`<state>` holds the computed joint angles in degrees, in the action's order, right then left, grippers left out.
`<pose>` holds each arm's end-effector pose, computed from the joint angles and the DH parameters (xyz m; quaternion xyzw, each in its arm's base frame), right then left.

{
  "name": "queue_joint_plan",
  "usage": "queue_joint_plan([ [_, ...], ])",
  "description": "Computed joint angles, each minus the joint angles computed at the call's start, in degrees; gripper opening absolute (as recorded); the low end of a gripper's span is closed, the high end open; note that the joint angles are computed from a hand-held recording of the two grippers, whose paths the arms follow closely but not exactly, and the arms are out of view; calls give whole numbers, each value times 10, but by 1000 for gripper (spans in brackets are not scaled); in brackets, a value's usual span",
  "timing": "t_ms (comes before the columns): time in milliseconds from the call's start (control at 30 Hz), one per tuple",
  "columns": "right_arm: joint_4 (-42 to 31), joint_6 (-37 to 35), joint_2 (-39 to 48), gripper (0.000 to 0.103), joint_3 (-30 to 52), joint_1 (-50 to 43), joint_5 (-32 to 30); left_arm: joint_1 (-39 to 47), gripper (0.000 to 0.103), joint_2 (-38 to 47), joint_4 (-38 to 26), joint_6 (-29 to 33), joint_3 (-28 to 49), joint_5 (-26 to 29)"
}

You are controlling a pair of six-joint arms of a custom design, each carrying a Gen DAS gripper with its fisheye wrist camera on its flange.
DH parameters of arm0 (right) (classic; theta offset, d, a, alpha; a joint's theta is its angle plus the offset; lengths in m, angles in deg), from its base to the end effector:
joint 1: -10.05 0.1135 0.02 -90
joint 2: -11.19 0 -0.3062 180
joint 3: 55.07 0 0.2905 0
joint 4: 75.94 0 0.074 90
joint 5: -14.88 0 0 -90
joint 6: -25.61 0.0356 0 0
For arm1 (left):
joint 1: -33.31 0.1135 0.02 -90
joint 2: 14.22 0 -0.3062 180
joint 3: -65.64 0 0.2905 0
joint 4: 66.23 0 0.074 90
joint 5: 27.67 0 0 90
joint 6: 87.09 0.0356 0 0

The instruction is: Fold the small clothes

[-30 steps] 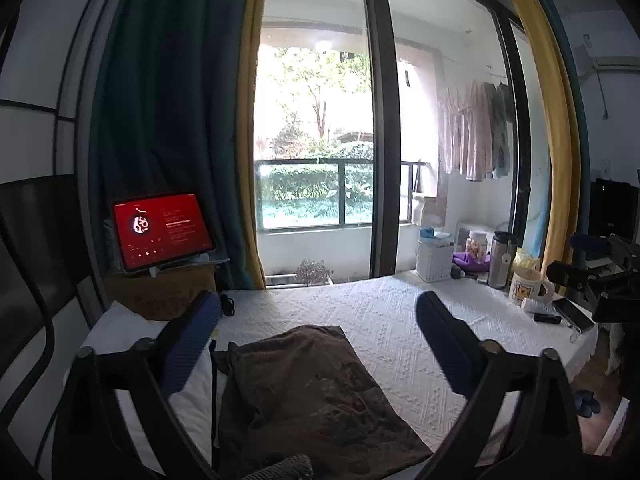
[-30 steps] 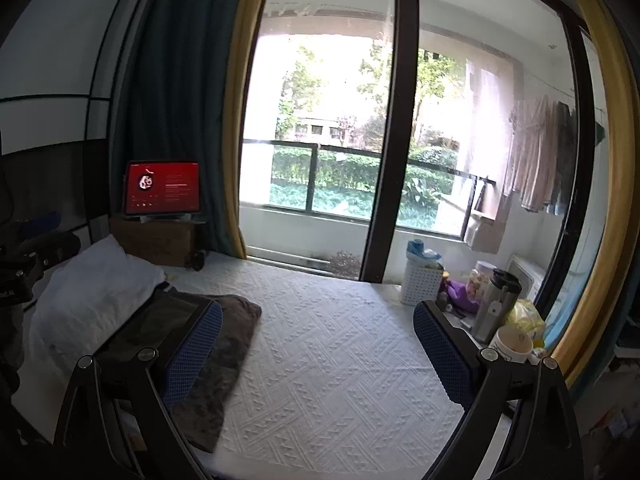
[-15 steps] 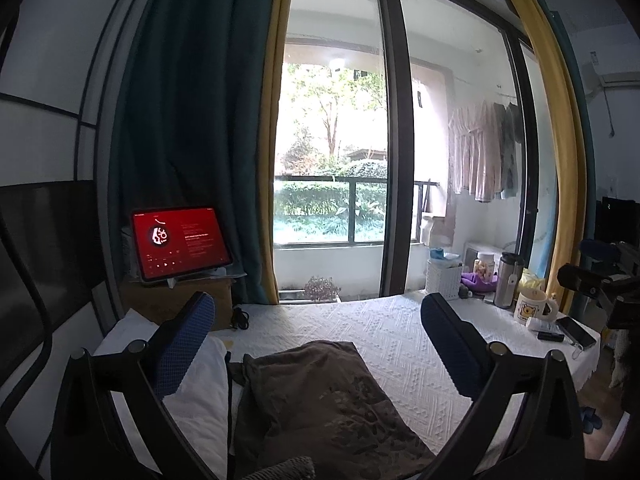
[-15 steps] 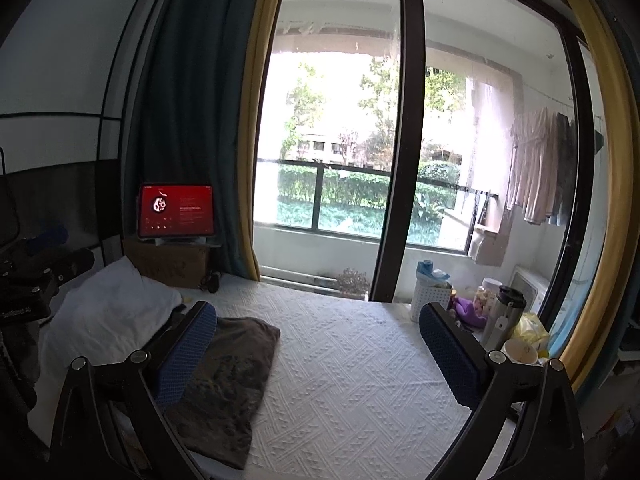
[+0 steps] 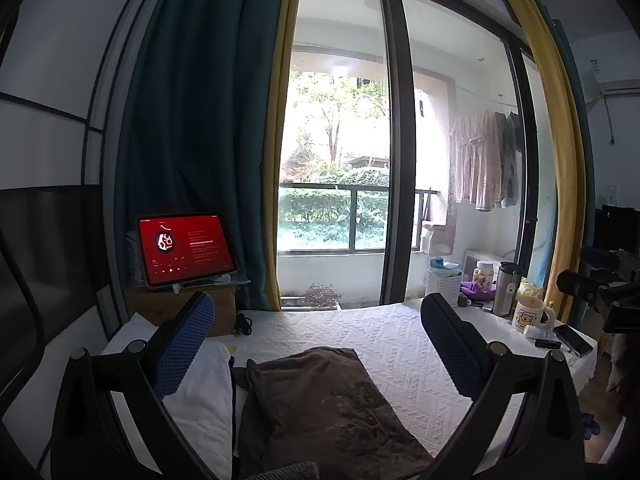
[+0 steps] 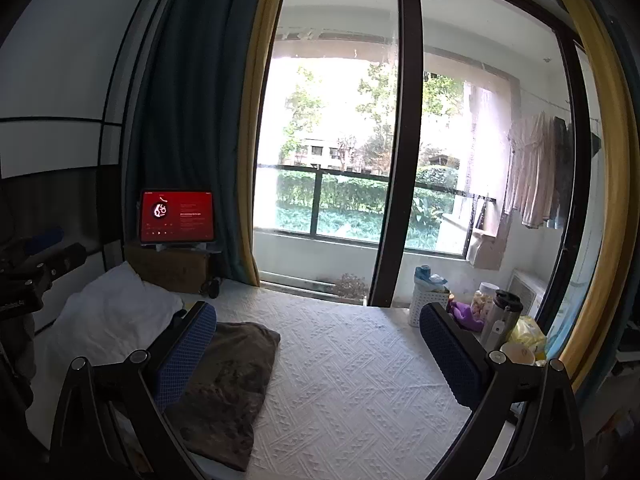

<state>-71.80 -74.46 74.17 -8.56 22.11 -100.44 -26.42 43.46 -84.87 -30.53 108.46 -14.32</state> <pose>0.2542 0.0699 0.2812 -0.2807 0.7195 0.1813 0.6088 0.1336 -0.1601 0.2524 -0.1287 0.7397 0.1057 0.6520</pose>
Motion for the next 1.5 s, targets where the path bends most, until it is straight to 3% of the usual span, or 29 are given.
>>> queue_joint_plan([
  [1500, -12, -8, 10, 102, 3, -10, 2, 0, 102, 30, -3, -17, 17, 21],
])
